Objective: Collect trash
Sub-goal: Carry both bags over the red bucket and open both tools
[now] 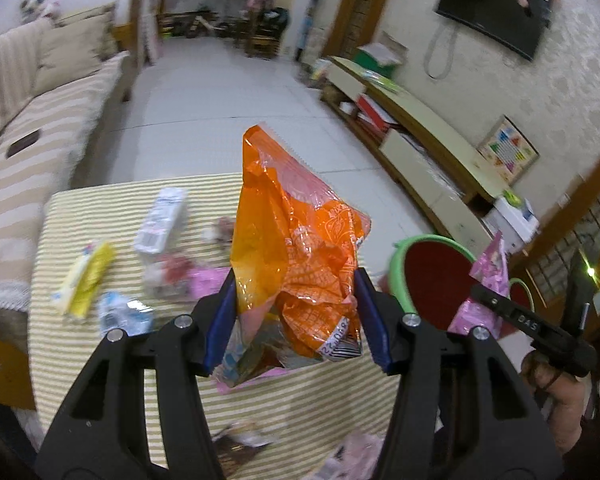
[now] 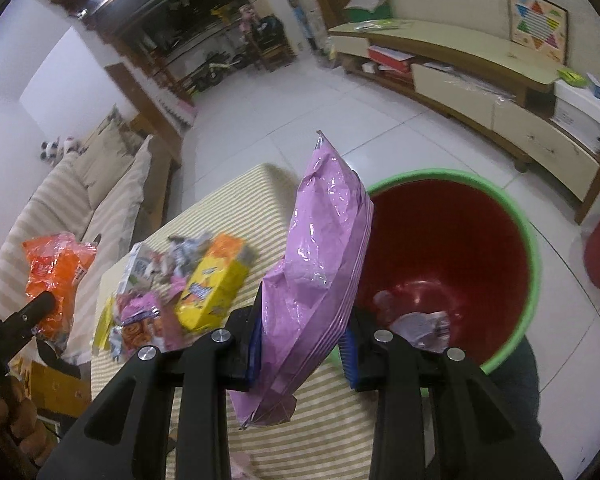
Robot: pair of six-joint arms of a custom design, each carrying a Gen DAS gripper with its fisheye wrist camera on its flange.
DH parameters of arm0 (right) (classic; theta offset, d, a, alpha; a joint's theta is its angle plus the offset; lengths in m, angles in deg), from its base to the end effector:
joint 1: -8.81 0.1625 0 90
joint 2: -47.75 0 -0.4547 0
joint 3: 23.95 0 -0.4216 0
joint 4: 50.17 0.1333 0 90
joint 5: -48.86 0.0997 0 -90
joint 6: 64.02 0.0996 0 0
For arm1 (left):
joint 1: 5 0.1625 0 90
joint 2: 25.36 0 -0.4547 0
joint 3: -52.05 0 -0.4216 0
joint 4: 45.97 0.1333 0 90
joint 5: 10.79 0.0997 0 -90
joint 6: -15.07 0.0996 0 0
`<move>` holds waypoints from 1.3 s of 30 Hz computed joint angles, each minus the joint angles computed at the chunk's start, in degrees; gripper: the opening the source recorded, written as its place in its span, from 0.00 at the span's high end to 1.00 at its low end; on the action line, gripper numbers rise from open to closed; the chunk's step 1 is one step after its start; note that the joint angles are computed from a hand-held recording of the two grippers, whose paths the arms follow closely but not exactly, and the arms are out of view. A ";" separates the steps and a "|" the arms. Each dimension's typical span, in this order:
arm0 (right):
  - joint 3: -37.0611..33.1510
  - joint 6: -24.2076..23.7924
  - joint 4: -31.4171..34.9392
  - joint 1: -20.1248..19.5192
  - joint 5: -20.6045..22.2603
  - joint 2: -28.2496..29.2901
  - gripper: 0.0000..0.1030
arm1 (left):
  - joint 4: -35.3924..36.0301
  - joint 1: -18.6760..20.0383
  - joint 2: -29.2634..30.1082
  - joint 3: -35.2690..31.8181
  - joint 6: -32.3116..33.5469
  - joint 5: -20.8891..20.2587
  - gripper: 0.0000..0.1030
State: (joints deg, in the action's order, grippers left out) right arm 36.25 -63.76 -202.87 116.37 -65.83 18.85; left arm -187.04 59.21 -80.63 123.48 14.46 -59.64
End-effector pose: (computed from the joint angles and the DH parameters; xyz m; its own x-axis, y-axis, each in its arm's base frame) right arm 0.3561 -0.8214 0.1379 -0.9331 -0.0629 0.3542 -0.2533 0.8141 -0.5226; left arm -0.1641 -0.7966 0.4144 -0.8456 -0.0193 -0.5335 0.3478 0.7382 -0.5780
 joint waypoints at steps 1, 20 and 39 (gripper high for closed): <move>0.30 0.01 -0.22 -0.31 -0.08 -0.35 0.71 | 0.37 -0.23 0.83 -0.68 0.37 -0.42 0.48; 1.35 -2.72 2.87 -6.21 -0.74 -3.07 0.71 | 16.05 -1.21 20.41 -22.10 2.27 -11.92 0.48; -0.01 -1.12 3.01 -7.53 -0.84 -2.07 0.40 | 21.46 -0.47 25.28 -28.68 1.22 -13.40 0.25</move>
